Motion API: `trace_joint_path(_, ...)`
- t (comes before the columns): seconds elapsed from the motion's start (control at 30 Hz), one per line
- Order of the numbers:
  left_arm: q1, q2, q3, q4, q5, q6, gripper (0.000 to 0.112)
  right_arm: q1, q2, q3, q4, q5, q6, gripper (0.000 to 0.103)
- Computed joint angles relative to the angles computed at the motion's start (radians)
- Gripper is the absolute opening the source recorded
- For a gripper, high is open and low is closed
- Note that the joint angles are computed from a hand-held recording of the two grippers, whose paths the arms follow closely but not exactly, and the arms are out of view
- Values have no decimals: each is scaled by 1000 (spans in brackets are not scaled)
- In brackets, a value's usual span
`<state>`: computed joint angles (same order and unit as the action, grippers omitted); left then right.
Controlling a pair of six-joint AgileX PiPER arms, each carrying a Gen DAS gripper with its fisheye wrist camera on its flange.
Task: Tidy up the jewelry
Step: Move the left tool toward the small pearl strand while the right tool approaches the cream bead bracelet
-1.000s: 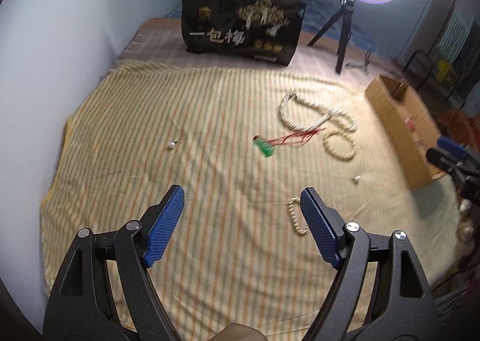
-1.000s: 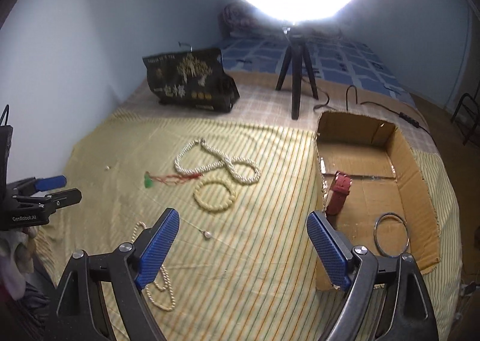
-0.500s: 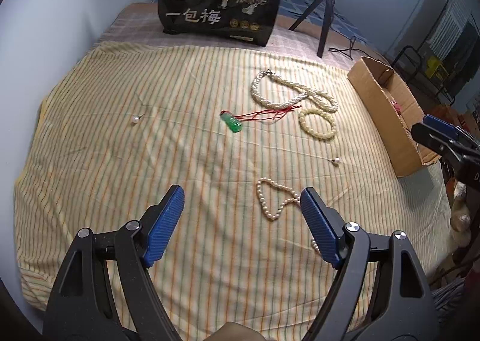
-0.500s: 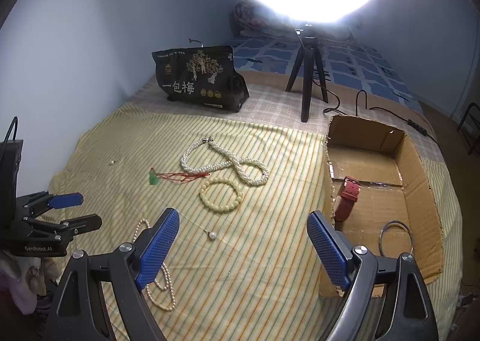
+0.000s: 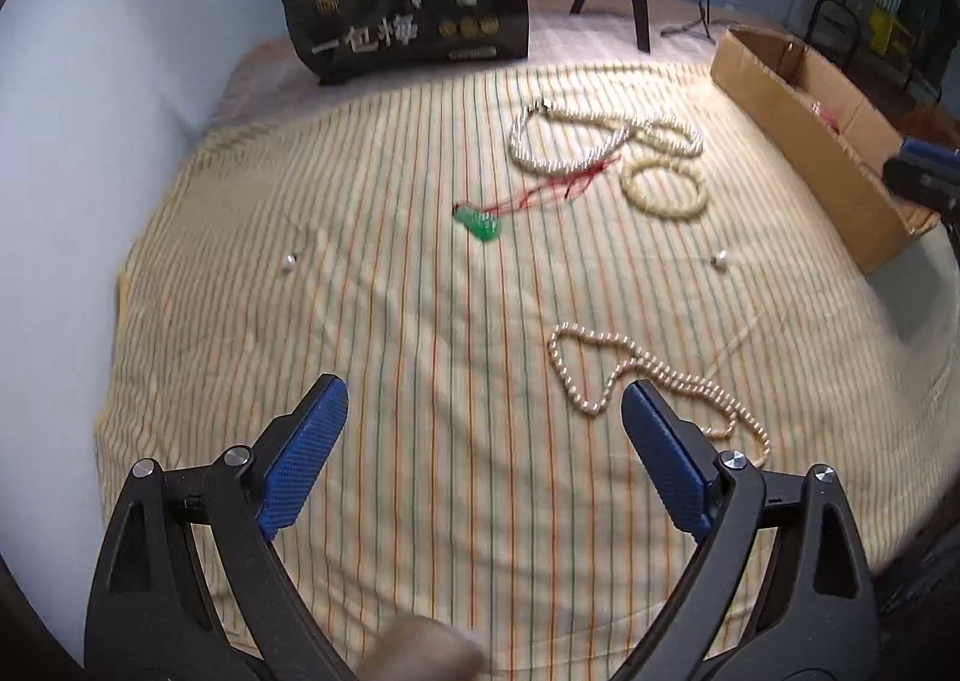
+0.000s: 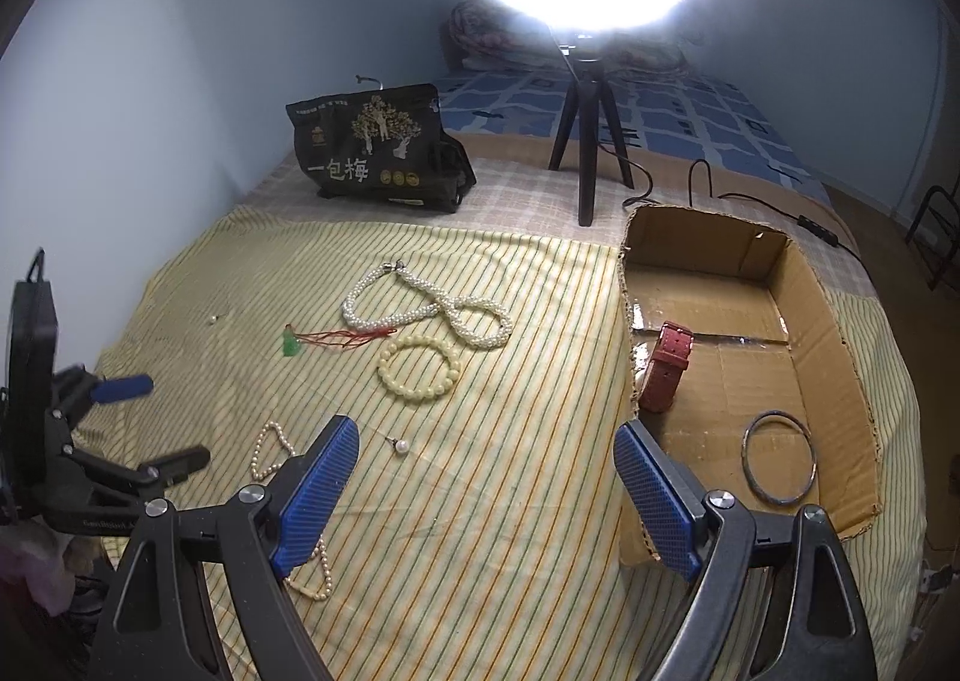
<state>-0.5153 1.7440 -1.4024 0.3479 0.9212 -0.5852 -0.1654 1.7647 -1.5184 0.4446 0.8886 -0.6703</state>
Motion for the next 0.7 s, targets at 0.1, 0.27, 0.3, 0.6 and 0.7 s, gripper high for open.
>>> trace_joint_path(0.1, 16, -4, -2, -15, -2, 2, 95, 8, 11, -7, -11, 4, 13, 88)
trace_joint_path(0.27, 49, 11, -8, -132, -8, 93, 91, 20, 60, -63, -18, 40, 43, 87)
trace_joint_path(0.3, 64, 11, -5, -187, -18, 132, 82, 23, 87, -95, -20, 64, 55, 84)
trace_joint_path(0.6, 137, 80, -54, -431, -14, 245, 41, 69, 286, -312, -77, 205, 172, 55)
trace_joint_path(0.7, 152, 111, -92, -448, 0, 252, 36, 82, 361, -406, -87, 251, 207, 50)
